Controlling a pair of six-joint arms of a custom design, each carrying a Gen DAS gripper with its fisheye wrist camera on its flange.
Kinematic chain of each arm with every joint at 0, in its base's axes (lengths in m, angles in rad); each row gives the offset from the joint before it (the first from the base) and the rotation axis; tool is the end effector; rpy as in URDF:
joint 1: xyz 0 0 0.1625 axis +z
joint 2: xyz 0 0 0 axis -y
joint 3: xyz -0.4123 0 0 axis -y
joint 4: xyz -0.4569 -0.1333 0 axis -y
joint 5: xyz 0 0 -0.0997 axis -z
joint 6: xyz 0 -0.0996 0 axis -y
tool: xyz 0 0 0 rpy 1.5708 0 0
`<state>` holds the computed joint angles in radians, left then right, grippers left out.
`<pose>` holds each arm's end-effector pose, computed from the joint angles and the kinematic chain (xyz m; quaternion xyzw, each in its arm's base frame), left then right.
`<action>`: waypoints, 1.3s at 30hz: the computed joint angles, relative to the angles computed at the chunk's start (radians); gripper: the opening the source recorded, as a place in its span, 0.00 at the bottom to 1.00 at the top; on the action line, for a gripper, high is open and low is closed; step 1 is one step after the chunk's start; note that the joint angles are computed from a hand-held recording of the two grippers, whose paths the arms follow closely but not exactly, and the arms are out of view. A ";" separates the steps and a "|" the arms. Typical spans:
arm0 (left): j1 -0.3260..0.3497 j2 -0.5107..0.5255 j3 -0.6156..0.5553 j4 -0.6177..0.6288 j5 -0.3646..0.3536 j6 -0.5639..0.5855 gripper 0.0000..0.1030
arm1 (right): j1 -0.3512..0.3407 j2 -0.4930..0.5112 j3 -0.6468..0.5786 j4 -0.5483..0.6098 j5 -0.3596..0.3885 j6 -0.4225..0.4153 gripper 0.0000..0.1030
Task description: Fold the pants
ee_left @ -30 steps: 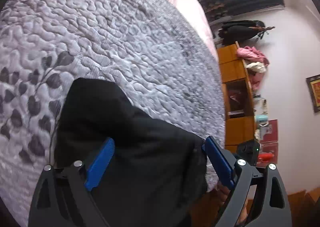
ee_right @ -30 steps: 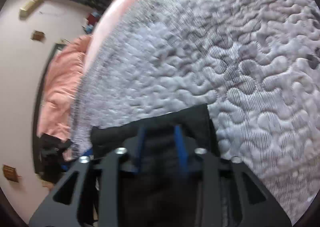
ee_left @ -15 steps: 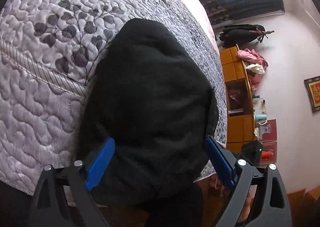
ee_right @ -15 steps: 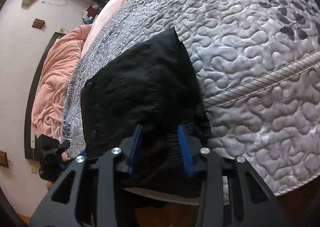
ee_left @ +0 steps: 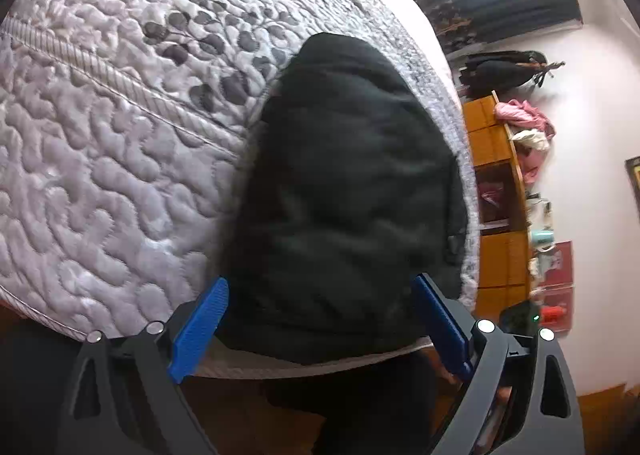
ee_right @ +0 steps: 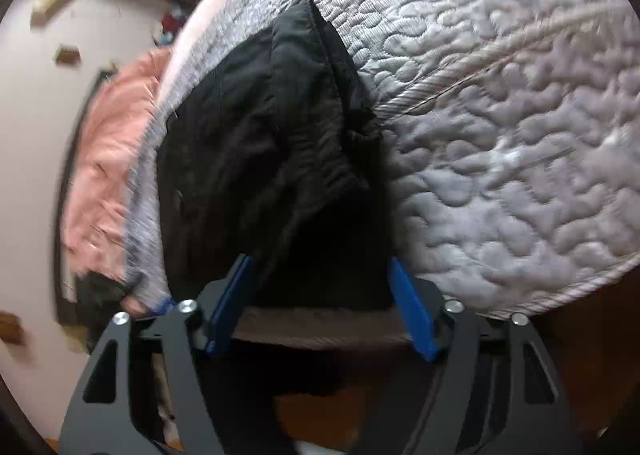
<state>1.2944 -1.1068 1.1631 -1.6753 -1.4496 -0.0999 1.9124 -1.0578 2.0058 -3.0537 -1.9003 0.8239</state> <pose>-0.0635 -0.7564 0.4115 0.0865 0.9941 -0.0350 0.0550 0.2971 -0.5340 0.1204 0.2693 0.9135 -0.3047 0.0114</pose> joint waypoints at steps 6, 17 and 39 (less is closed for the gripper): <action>0.040 0.071 -0.131 0.040 -0.058 -0.002 0.94 | -0.082 -0.027 0.060 -0.159 0.137 0.041 0.89; 0.087 0.293 -0.453 0.206 -0.185 -0.019 0.96 | -0.195 -0.056 0.062 -0.175 0.302 0.010 0.96; 0.070 0.391 -0.500 0.311 -0.243 0.033 0.96 | -0.246 0.022 -0.044 -0.085 0.471 -0.108 0.98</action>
